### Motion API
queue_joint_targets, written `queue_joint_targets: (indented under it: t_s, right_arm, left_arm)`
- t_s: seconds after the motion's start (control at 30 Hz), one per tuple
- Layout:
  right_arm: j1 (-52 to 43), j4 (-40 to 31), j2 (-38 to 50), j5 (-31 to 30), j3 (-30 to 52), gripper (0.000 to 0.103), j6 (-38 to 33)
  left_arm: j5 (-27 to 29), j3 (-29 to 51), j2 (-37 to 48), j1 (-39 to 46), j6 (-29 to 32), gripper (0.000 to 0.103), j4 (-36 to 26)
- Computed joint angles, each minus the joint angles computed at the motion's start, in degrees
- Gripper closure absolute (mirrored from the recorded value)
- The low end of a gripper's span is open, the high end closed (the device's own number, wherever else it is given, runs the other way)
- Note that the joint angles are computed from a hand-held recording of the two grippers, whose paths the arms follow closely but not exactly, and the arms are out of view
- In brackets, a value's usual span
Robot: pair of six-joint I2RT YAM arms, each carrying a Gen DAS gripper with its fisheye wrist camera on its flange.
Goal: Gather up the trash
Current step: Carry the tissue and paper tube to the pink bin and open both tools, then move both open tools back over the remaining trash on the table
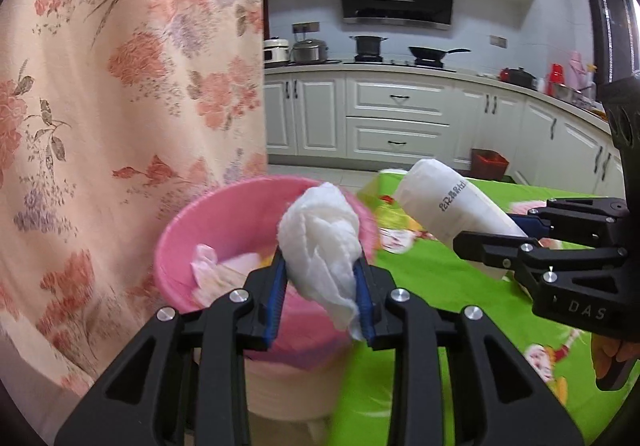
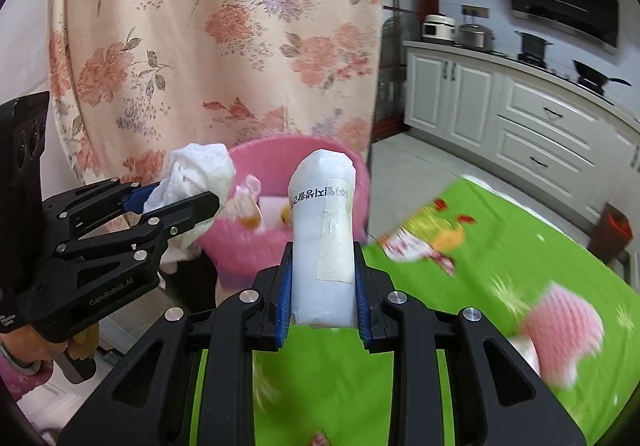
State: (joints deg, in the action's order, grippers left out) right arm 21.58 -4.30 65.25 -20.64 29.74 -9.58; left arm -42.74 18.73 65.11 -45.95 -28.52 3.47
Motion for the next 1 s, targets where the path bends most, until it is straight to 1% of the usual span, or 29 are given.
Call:
queue_joint_targets:
  t_s: [0.07,0.17,0.3,0.43,0.47,0.53,0.57,0.6,0.67,0.73,0.77,0.83,0.9,0.97,1.0]
  right_arm:
    - [2.1,1.6,4.8,0.6,3.2,0.077,1.0]
    - [4.8,3.4,10.7,2.1,7.8,0.076,1.7]
    - [6.2,4.8,16.7,2.5,12.9,0.076,2.7]
    - [6.7,5.4,21.7,2.3,17.3,0.074,3.2]
    - [6.7,5.7,22.8,1.9,18.2,0.072,3.3]
    - [6.6,6.3,25.3,1.0,20.1,0.056,3.0]
    - [6.8,7.0,26.3,2.3,20.7,0.042,2.9]
    - [6.8,7.7,26.5,3.2,20.7,0.041,3.0]
    - [5.8,8.4,26.1,2.1,20.0,0.041,3.1]
    - [4.5,8.7,24.1,1.6,17.9,0.041,3.1]
    - [3.7,8.9,22.3,1.3,16.2,0.041,2.6]
    - [2.5,8.6,19.1,1.0,13.4,0.041,1.7]
    - [0.9,7.7,15.3,0.7,10.0,0.040,1.0]
    - [-1.3,6.6,11.1,-0.2,6.4,0.038,1.0]
    - [-2.1,6.2,9.6,-0.5,5.1,0.036,1.0]
  left_arm:
    - [3.8,-0.5,-0.9,5.8,3.7,0.072,2.2]
    - [8.5,-0.3,-0.8,13.0,7.2,0.072,4.8]
    - [12.4,0.6,1.3,19.3,10.4,0.071,7.7]
    - [14.5,1.5,3.9,23.1,12.4,0.071,10.7]
    - [14.8,1.6,4.3,23.7,12.6,0.068,11.1]
    - [15.4,1.6,5.1,26.0,12.6,0.055,12.7]
    - [15.3,1.3,5.1,26.8,12.4,0.042,13.5]
    - [14.4,0.6,4.8,27.5,11.9,0.034,14.6]
    - [14.4,0.0,3.7,28.9,10.8,0.028,14.1]
    - [14.3,-0.8,2.0,29.7,9.9,0.025,12.9]
    - [13.9,-1.6,0.8,29.6,9.4,0.022,12.5]
    - [12.5,-2.9,-2.1,28.4,7.9,0.016,10.6]
    - [9.7,-3.8,-5.0,25.2,4.8,0.005,7.3]
    - [6.6,-4.5,-7.6,20.5,-0.2,0.005,3.5]
    - [6.1,-4.7,-8.3,19.0,-2.0,0.005,2.4]
